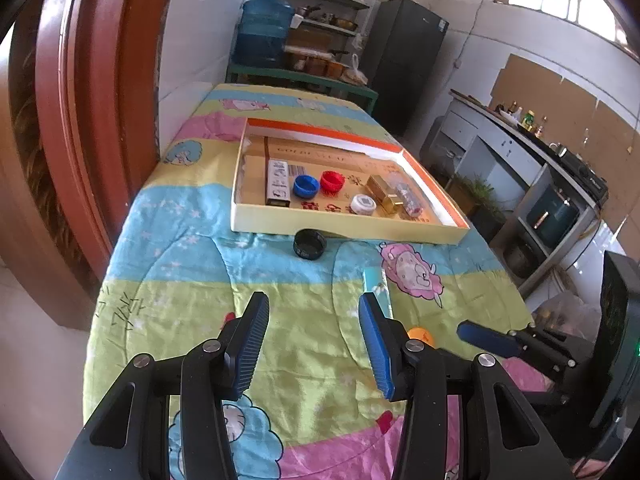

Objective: Organize rigid objects
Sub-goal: 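Grasp the teal tube with the left tool while the right grasps the orange cap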

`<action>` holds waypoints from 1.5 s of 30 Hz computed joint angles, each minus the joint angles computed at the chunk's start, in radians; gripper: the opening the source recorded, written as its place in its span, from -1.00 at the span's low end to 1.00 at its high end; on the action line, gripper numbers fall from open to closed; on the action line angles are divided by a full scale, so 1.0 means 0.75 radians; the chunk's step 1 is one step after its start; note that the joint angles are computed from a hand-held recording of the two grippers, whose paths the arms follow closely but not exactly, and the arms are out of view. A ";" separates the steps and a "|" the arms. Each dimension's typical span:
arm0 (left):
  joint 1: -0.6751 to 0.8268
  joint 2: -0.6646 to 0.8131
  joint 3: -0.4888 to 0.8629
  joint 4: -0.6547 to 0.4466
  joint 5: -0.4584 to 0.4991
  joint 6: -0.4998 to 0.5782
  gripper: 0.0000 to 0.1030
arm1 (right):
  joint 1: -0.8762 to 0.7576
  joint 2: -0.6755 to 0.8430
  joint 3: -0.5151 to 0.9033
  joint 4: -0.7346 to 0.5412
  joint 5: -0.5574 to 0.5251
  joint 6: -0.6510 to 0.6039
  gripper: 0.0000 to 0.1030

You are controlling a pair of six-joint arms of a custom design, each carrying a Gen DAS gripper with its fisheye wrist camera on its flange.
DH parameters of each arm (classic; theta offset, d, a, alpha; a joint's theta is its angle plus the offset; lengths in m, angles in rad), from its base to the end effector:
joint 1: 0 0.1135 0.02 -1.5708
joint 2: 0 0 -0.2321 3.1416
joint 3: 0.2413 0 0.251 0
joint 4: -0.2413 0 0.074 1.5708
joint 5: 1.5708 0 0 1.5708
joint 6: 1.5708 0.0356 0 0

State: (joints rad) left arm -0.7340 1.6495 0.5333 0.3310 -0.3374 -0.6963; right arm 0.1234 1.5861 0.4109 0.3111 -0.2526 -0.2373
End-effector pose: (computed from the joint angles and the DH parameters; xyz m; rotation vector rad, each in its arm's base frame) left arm 0.2123 -0.1756 0.0762 -0.1199 2.3210 -0.3318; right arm 0.2403 0.0388 0.0613 -0.5437 2.3522 0.2551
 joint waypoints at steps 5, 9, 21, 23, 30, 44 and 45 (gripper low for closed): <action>0.001 0.048 0.028 0.017 0.027 0.011 -0.06 | 0.005 0.068 0.000 0.041 0.013 0.001 -0.26; 0.004 0.079 0.047 0.021 0.043 0.016 -0.06 | 0.000 0.120 0.032 0.049 0.011 0.010 -0.26; 0.012 0.162 0.117 0.009 0.083 0.032 -0.06 | 0.046 0.256 0.122 0.068 0.040 0.032 -0.41; 0.008 0.189 0.149 -0.002 0.098 0.038 -0.06 | 0.040 0.257 0.123 0.067 0.032 0.031 -0.41; -0.021 0.323 0.319 -0.059 0.142 0.089 -0.06 | -0.035 0.198 0.081 0.100 -0.003 0.033 -0.42; -0.048 0.629 0.737 -0.358 0.070 0.101 -0.07 | -0.248 0.222 0.102 0.080 -0.117 0.008 -0.41; -0.054 0.638 0.749 -0.372 0.058 0.100 -0.07 | -0.258 0.225 0.103 0.079 -0.126 0.004 -0.41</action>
State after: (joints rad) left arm -0.7741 2.1277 1.0954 0.0520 -0.2940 -0.6214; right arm -0.0701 1.7547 0.4882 0.3706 -0.3470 -0.2341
